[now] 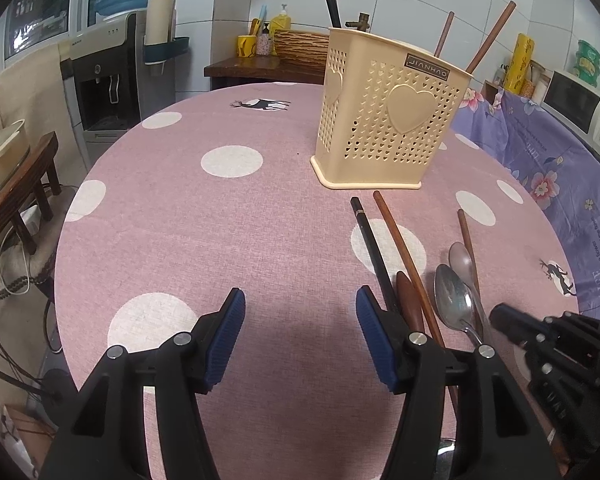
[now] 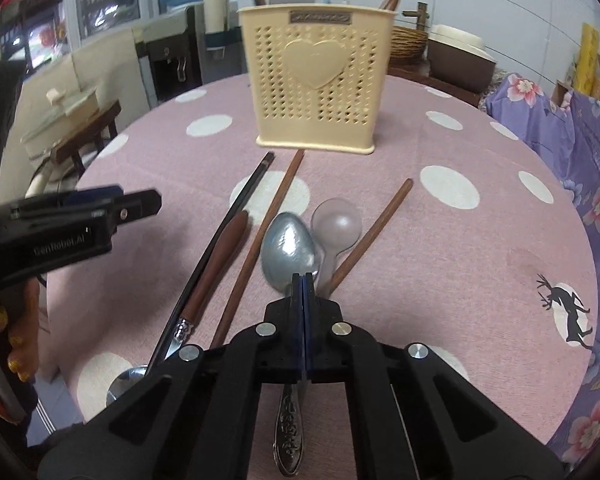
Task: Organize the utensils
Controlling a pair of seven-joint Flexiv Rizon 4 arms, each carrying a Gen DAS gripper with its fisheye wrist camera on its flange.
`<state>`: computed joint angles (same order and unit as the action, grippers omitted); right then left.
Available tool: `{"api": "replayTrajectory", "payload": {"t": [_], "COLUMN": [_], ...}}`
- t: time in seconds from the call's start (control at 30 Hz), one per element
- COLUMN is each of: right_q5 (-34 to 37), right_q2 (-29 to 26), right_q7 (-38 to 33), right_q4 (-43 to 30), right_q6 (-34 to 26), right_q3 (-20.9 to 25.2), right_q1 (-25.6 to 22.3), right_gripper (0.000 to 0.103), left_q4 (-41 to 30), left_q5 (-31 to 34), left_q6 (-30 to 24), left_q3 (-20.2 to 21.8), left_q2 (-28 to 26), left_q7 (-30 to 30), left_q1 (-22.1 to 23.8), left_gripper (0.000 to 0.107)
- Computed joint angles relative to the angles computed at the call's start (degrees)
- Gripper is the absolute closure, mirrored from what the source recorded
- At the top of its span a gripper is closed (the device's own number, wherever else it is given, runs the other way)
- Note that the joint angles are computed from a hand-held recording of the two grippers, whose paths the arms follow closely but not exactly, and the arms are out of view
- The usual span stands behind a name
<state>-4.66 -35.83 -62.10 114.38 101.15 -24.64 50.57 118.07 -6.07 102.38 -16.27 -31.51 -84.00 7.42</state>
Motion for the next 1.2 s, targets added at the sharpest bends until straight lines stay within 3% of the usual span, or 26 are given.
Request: {"api": "replayTrajectory", "payload": {"t": [0.27,0.43,0.6,0.73,0.9,0.97,1.03,1.2], "right_q5": [-2.8,-3.2,-3.1,-3.3,-2.1,-1.2,0.4,2.4], "right_q2": [1.3,0.9,2.1,3.5,4.3,4.6,4.6,5.0], "right_q7": [-3.7,-3.4,-3.2,-3.6,-4.1,-5.0,-5.9,-7.7], "right_q4": [-0.8,-0.4,1.5,3.2,5.5,6.3,7.1,6.9], "right_q6": [1.3,-1.5,-0.2,-0.2,1.2,2.4,3.6,3.0], "right_q3": [11.4,6.0,7.2,10.8,7.4,6.4,4.7,6.4], "right_q1": [-9.3,-3.9,-4.8,-7.8,-4.1,-2.9,-0.9,-2.1], "right_gripper": [0.101,0.101,0.101,0.1,0.099,0.09,0.068,0.069], "left_q4": [0.1,0.1,0.3,0.4,0.4,0.5,0.6,0.8], "left_q5": [0.2,0.1,0.2,0.4,0.6,0.6,0.5,0.4], "left_q6": [0.1,0.0,0.1,0.1,-0.2,-0.1,0.0,0.2], "left_q3": [-0.8,-0.4,-0.7,-1.0,-1.6,-1.4,-1.4,-1.1], "left_q2": [-0.2,0.0,0.0,0.0,-0.1,0.0,0.1,0.2], "left_q7": [-0.3,-0.6,-0.7,-0.7,-0.6,-0.5,-0.6,-0.9], "left_q1": [0.6,0.3,0.7,1.0,1.3,1.1,1.1,0.9], "left_gripper": [0.049,0.048,0.048,0.048,0.048,0.048,0.048,0.048]}}
